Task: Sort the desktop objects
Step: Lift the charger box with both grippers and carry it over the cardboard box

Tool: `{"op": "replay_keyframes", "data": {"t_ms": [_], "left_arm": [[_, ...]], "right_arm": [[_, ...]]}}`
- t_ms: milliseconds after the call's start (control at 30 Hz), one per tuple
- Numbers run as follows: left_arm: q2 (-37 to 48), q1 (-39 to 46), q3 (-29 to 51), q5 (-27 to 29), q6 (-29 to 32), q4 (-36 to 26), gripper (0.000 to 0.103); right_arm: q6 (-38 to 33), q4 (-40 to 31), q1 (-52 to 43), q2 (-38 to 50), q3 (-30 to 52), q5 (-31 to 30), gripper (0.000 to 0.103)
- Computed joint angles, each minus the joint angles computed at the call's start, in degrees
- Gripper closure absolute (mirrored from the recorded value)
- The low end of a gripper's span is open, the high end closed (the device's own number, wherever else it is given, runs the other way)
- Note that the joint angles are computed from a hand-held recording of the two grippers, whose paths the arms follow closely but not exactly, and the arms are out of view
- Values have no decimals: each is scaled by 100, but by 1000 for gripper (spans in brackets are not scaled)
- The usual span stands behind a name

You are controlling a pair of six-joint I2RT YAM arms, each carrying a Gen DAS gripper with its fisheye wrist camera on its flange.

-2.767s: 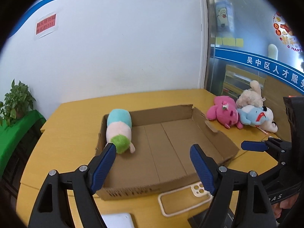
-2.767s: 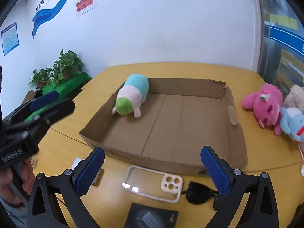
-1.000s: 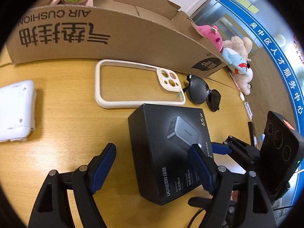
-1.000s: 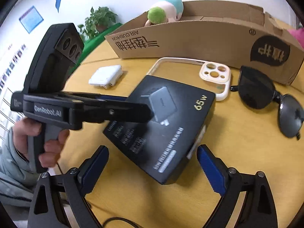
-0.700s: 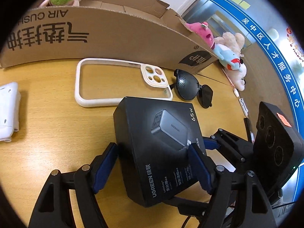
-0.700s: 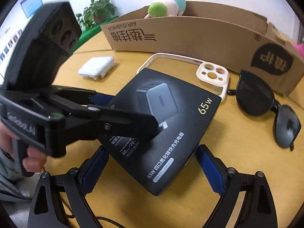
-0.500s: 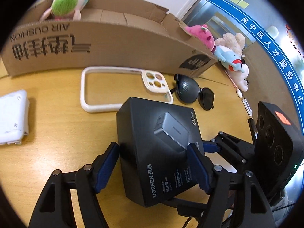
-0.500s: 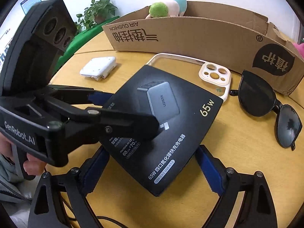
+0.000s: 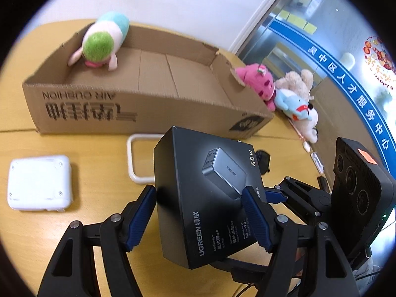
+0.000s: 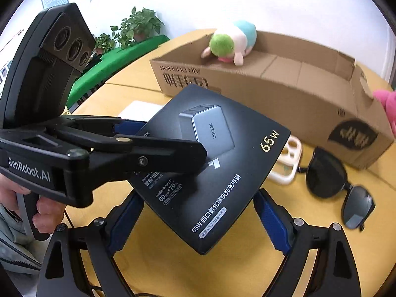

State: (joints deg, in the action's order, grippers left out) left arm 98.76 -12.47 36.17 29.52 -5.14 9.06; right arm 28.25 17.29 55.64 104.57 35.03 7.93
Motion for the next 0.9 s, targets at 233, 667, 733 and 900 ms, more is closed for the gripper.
{"op": "replay_keyframes", "data": {"t_ms": [233, 667, 733, 900], "left_arm": [[-311, 235, 86, 78, 58, -32, 32], [-569, 330, 923, -1, 310, -294, 32], [-526, 332, 1159, 18, 349, -352, 32], [-424, 315, 1699, -5, 354, -452, 32]], "right_arm": [[-326, -513, 9, -67, 535, 212, 13], [-811, -1251, -279, -462, 1350, 599, 13], [-940, -1400, -362, -509, 1510, 652, 13], [-1279, -1628, -709, -699, 1834, 513, 13]]}}
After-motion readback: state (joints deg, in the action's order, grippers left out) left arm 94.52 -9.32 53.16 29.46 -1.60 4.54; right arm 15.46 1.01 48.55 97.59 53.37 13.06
